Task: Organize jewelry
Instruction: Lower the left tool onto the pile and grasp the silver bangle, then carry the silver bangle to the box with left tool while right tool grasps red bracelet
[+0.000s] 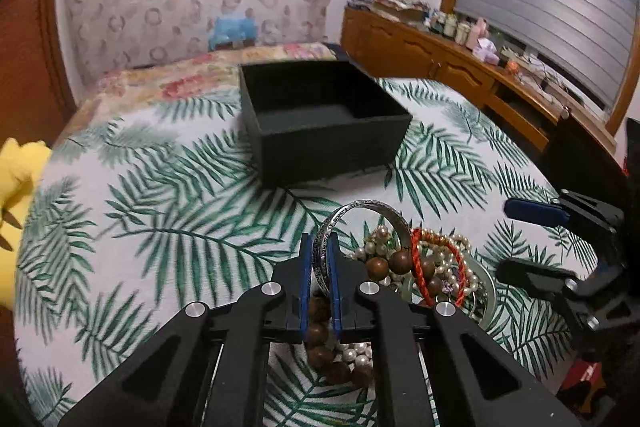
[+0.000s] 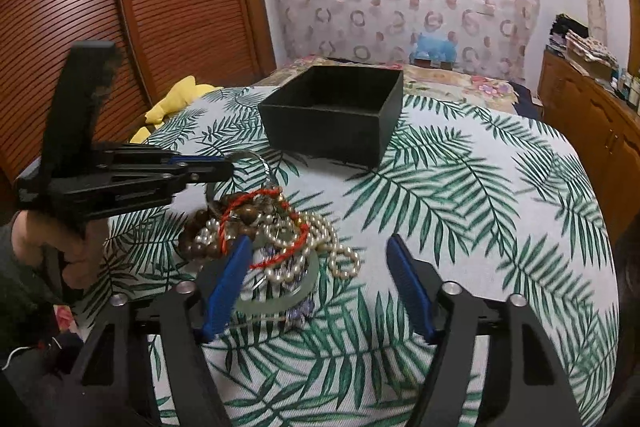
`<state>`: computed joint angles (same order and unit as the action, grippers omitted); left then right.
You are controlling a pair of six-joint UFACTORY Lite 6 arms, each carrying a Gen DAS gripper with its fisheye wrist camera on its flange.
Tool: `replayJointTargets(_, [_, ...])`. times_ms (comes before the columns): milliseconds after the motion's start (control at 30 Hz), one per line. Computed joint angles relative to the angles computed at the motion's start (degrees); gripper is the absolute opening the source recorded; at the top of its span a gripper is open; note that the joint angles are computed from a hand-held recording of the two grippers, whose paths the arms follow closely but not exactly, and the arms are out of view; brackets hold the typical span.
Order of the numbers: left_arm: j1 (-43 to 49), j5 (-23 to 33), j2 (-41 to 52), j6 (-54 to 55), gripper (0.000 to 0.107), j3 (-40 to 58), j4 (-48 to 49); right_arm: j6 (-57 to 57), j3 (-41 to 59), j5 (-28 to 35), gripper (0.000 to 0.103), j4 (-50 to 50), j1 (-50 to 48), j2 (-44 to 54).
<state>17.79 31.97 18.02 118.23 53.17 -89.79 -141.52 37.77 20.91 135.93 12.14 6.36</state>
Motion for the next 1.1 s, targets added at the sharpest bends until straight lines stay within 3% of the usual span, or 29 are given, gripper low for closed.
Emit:
replayJointTargets(233, [1.81,1.10,-6.08,5.28,0.006,-4.01,-5.96,14.49,10.04,-1.96,0.049,-16.18,0.64,7.75])
replayJointTargets(600, [3.83,1.11,-6.42,6.53,0.006,-3.37,-6.78,35.26,20.35,-4.54,0.035,-39.13,4.02,16.13])
replayJointTargets(733, [3.45,0.83,-6.23,7.29,0.006,-3.93,-7.42,41.86,23.90,-7.16,0.023,-46.28,4.98,19.20])
replayJointTargets(900, [2.99,0.44,-6.35,8.12,0.006,-4.34,-8.40,38.80,23.52,-8.46,0.008,-44.61,5.10,18.60])
replayJointTargets(1100, [2.81,0.11,-5.90,8.04,0.006,-3.94,-8.98,29.03,20.16,-4.85,0.008,-35.76,2.35,13.99])
